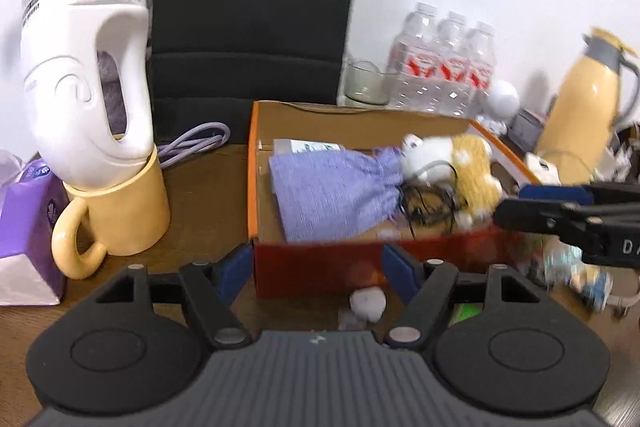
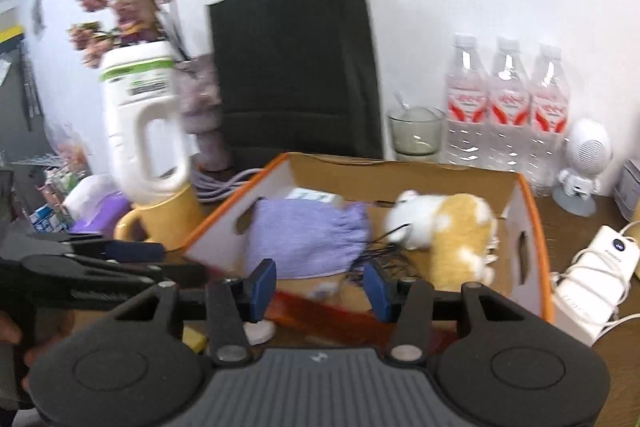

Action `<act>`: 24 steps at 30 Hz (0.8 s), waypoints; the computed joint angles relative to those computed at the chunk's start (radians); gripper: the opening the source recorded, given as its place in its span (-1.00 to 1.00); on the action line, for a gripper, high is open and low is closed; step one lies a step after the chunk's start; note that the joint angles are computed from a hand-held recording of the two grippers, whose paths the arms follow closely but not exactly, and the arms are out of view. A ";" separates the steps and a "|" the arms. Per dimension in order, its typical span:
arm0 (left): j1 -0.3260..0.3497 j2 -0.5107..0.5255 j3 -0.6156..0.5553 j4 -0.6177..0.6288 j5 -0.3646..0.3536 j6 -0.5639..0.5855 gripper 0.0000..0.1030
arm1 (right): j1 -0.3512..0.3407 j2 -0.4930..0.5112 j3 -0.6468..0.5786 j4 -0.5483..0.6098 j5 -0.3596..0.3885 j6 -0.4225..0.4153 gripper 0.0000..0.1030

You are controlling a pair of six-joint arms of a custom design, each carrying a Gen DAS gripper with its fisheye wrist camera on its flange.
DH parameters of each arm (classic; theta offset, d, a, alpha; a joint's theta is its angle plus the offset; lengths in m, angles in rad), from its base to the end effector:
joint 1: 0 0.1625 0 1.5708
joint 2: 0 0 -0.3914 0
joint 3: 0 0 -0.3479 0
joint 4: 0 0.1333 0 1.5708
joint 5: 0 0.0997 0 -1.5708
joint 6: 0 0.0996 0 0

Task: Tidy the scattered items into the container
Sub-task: 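Grasp the green tissue pack with the right tool while the left tool grasps a clear packet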

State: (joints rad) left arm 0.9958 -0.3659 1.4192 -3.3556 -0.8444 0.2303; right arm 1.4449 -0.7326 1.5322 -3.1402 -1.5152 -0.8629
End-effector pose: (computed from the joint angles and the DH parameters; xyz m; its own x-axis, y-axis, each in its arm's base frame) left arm -0.1924 -0.6636 0.0114 -0.7533 0.1759 -0.6337 0.5923 0.6002 -0.5375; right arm 0.0531 -0.6864 0.1728 -0.7158 -0.4846 0.5028 -0.6976 0.5293 -0.4829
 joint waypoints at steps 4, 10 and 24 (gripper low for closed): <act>-0.006 0.020 0.025 0.048 0.027 0.062 0.34 | 0.001 0.002 0.072 -0.059 0.011 -0.046 -0.09; 0.019 0.056 -0.016 0.094 0.016 0.064 -0.07 | -0.013 0.021 0.122 -0.111 -0.031 -0.040 -0.10; 0.025 0.071 -0.064 0.123 -0.008 0.027 -0.66 | -0.084 -0.033 0.271 -0.143 -0.067 0.067 0.11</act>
State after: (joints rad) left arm 1.0212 -0.2953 1.3552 -3.2324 -0.8521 0.2578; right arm 1.3607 -0.7660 1.8034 -3.2830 -1.5820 -0.7957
